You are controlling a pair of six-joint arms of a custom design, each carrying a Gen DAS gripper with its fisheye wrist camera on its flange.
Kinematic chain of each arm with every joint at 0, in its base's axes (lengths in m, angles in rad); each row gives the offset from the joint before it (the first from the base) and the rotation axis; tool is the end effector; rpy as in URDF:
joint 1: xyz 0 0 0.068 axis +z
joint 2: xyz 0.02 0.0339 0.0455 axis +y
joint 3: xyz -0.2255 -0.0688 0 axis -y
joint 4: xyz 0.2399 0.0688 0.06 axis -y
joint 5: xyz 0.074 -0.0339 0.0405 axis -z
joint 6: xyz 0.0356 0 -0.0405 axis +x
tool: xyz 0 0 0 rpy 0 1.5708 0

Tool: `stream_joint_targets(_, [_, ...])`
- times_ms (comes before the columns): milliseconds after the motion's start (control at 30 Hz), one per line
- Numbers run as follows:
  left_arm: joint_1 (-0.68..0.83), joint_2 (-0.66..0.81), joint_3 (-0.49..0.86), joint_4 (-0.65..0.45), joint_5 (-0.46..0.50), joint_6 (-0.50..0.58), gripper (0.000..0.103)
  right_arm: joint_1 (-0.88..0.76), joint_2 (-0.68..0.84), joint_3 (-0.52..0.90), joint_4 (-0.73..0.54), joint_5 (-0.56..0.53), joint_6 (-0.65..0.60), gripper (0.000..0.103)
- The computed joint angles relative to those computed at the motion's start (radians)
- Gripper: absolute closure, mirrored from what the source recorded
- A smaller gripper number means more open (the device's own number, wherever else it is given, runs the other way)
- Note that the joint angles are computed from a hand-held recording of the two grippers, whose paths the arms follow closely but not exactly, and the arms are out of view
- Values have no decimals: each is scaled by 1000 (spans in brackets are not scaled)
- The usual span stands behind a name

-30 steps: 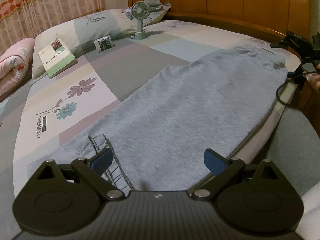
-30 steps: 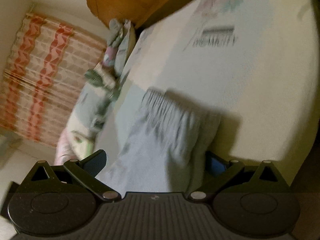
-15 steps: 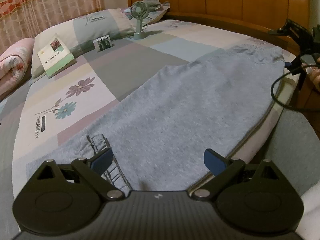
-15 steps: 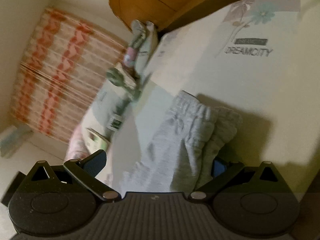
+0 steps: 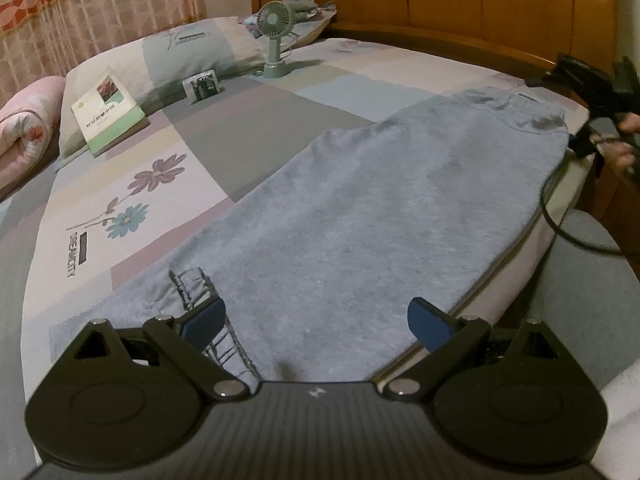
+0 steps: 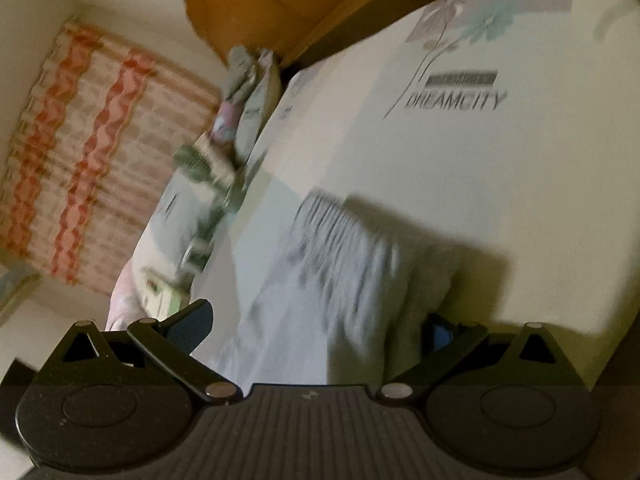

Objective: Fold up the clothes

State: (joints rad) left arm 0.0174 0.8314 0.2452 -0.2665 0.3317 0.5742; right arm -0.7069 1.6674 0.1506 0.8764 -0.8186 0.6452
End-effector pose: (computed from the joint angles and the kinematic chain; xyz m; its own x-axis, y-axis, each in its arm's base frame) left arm 0.1721 -0.0086 0.1163 -0.5248 0.5045 -0.6856 0.5750 0.8040 0.1515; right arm 0.1640 -0.1059 0.0429 -0.3639 0.8512 -0.3783 0.2721 0.4855 0.8308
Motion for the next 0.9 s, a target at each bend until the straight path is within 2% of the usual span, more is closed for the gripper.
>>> stream_joint_targets(67, [2, -5, -2, -3, 2, 2, 6, 0, 91, 25, 89, 0, 44, 0])
stream_joint_targets(133, [2, -7, -3, -3, 2, 2, 6, 22, 65, 12, 69, 11, 52, 0])
stream_joint_targets(200, [2, 9, 2, 5, -1, -5, 6, 41, 71, -32, 121, -38, 68, 0])
stream_joint_targets(300, [-7, 47, 13, 23, -8, -15, 6, 88, 56, -93, 184, -8, 7, 0])
stream_joint_targets(400, [-15, 42, 13, 19, -8, -10, 6, 50, 134, -45, 231, -35, 2, 0])
stream_joint_targets(467, [-7, 30, 8, 15, 1, -4, 6, 19, 194, 2, 268, -53, 56, 0])
stream_joint_targets(533, [5, 25, 4, 14, 7, -2, 6, 9, 172, 24, 206, -63, 83, 0])
stream_joint_targets(633, [16, 57, 11, 29, 6, -9, 6, -5, 187, 20, 202, -108, -9, 0])
stream_joint_targets(667, [15, 72, 16, 36, 0, -13, 6, -7, 201, 13, 235, -113, -5, 0])
stream_joint_targets(800, [4, 91, 23, 43, -6, -20, 6, 3, 288, -14, 447, -49, 153, 0])
stream_joint_targets(900, [0, 92, 23, 37, 3, -19, 6, 3, 326, -9, 509, -31, 218, 0])
